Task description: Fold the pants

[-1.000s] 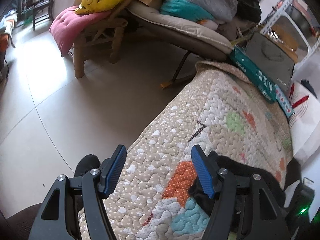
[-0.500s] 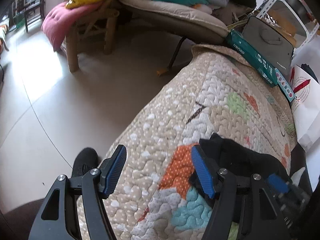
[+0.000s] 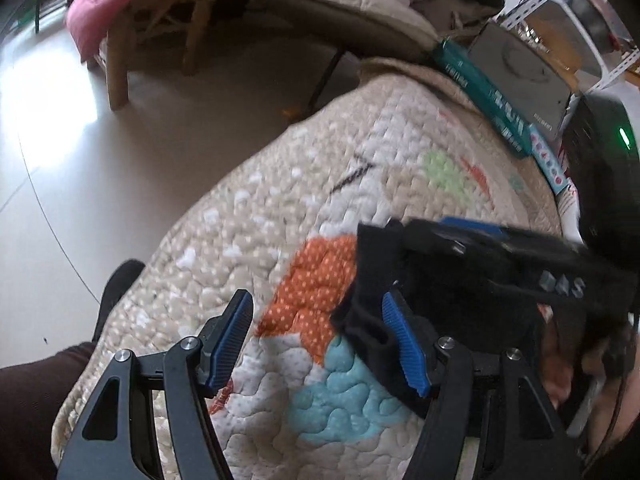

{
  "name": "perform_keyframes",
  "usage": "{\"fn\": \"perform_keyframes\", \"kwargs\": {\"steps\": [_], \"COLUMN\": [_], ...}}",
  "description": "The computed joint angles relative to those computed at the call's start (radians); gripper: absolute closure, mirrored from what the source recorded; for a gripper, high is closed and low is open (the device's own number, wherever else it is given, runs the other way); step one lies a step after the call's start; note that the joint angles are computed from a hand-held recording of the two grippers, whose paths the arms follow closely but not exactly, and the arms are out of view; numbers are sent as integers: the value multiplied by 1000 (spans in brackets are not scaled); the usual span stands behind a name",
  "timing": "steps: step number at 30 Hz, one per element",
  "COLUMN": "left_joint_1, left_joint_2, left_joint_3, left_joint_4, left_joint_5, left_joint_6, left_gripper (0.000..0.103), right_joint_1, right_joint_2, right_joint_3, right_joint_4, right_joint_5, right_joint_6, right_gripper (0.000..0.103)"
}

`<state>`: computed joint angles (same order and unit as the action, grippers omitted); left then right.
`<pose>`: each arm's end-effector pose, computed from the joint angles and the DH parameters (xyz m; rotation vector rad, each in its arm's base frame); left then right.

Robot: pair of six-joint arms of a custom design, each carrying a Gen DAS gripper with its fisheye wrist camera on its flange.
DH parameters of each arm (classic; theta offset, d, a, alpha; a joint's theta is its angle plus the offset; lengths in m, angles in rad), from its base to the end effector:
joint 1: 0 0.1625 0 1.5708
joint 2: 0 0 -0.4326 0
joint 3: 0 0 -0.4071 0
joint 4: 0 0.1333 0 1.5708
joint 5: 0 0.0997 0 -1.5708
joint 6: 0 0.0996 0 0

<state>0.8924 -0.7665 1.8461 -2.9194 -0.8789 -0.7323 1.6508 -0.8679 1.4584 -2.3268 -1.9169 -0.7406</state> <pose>-0.2359 -0.6064 0.0562 -0.2001 2.6385 -0.8899 0.1577 -0.7213 0.1899 1.0646 -2.5477 0.0601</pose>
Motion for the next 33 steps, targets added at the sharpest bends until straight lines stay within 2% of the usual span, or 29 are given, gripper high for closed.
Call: {"fn": "perform_keyframes", "kwargs": {"steps": [4,7,8,9,10,12,16,20,28,30,32,33], "left_joint_1": [7,3,4,4,4,3,-6,-8,-1,6,20,23], "left_joint_2": [9,8,8,8,7,7,20,42,84,78,71,70], "left_joint_3": [-11,-8,-8,-6,-3,1,9,0,-47,-48,-48,-51], "left_joint_4": [43,45,42,36,26,4,-78,-137,-150,-153,-155,-151], "left_joint_5": [-3,6,5,3,-1,-3,-13,-36,-99,-161,-230,-248], "left_joint_6": [-15,-14,-13,-13,-7,11,86,174,280,293,290,287], "left_gripper": [36,36,36,36,36,36,35,28,26,41,63,66], "right_joint_1": [13,25,28,30,29,26,19,13,8,6,3,2], "right_joint_2": [69,72,71,70,65,48,11,-5,-29,-31,-36,-36], "right_joint_3": [-61,-43,-38,-36,-33,-25,-5,-10,-13,-15,-17,-16], "right_joint_4": [82,73,71,74,82,87,66,67,78,72,70,70], "right_joint_5": [-64,-95,-106,-116,-116,-101,-63,-39,-9,-7,1,6], "right_joint_6": [-10,-59,-69,-74,-71,-67,-82,-71,-76,-73,-66,-61], "right_gripper": [34,36,40,59,67,72,73,74,73,73,73,73]}}
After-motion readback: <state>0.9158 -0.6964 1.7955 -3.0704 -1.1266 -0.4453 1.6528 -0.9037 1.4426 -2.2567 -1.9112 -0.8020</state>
